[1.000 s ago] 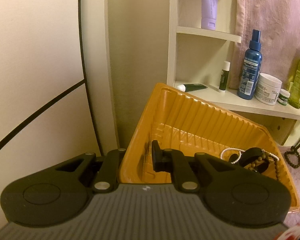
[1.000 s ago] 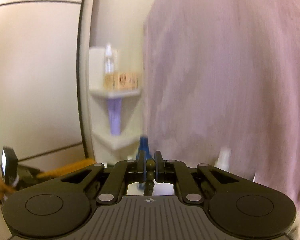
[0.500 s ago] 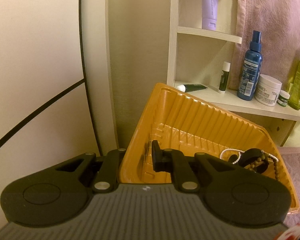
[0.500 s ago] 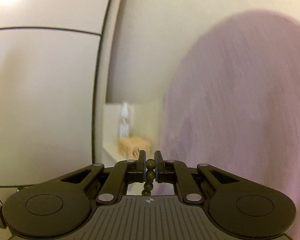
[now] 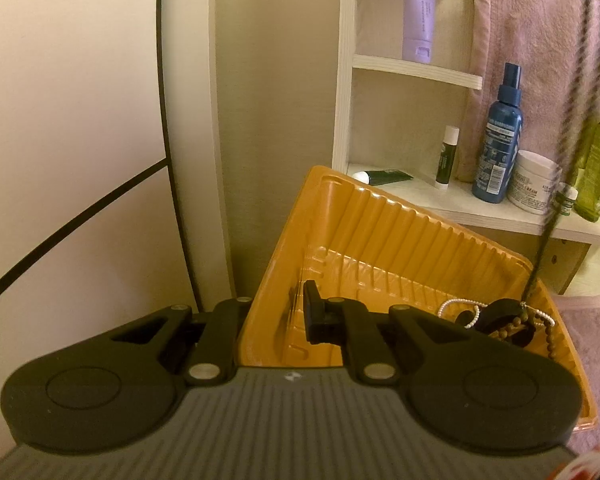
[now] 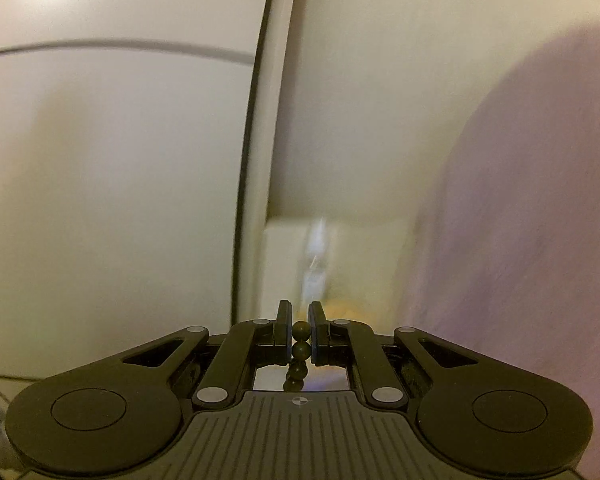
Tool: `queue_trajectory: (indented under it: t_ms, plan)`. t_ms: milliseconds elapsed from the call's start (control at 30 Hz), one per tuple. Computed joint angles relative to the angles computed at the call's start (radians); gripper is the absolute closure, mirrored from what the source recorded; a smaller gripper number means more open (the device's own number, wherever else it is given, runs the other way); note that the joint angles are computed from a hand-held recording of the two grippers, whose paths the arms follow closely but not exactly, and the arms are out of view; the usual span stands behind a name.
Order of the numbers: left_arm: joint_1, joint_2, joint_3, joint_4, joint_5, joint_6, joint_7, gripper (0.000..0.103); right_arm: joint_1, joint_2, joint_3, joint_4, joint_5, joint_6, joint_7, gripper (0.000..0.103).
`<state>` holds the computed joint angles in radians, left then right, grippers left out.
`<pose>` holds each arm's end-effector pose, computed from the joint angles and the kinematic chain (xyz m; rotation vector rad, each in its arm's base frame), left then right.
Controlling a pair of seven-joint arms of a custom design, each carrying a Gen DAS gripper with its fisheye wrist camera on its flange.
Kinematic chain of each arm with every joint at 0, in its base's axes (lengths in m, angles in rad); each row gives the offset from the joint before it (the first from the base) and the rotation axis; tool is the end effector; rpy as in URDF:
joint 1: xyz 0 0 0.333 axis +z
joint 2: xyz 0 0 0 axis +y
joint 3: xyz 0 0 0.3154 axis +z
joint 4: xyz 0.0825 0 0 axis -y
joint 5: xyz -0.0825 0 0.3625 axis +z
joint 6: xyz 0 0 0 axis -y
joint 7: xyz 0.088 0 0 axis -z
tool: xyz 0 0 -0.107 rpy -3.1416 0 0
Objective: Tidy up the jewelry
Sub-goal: 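Lift the bead strand high with the right gripper and swing it over the tray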
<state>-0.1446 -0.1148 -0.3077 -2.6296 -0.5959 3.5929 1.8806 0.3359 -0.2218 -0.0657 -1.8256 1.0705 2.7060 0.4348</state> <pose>0.4292 -0.1326 0.4248 -1.5412 1.6949 -1.0000 0.5019 0.1022 0.7408 -1.6605 0.8090 -0.6401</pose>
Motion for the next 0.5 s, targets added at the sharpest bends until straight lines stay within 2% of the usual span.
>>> queue_trajectory:
  t_ms: [233,300,500]
  plan:
    - [0.003,-0.014,0.003,-0.014,0.025,0.0,-0.028,0.092,-0.036,0.088,0.044,-0.028,-0.181,-0.105,0.15,0.095]
    - [0.005,-0.017,0.002,-0.017,0.03,-0.001,-0.031,0.092,-0.046,0.079,0.052,-0.073,-0.214,-0.119,0.166,0.095]
    - [0.019,-0.016,-0.014,-0.011,0.013,-0.008,-0.013,0.092,-0.064,0.147,0.078,-0.09,-0.353,-0.152,0.233,0.095]
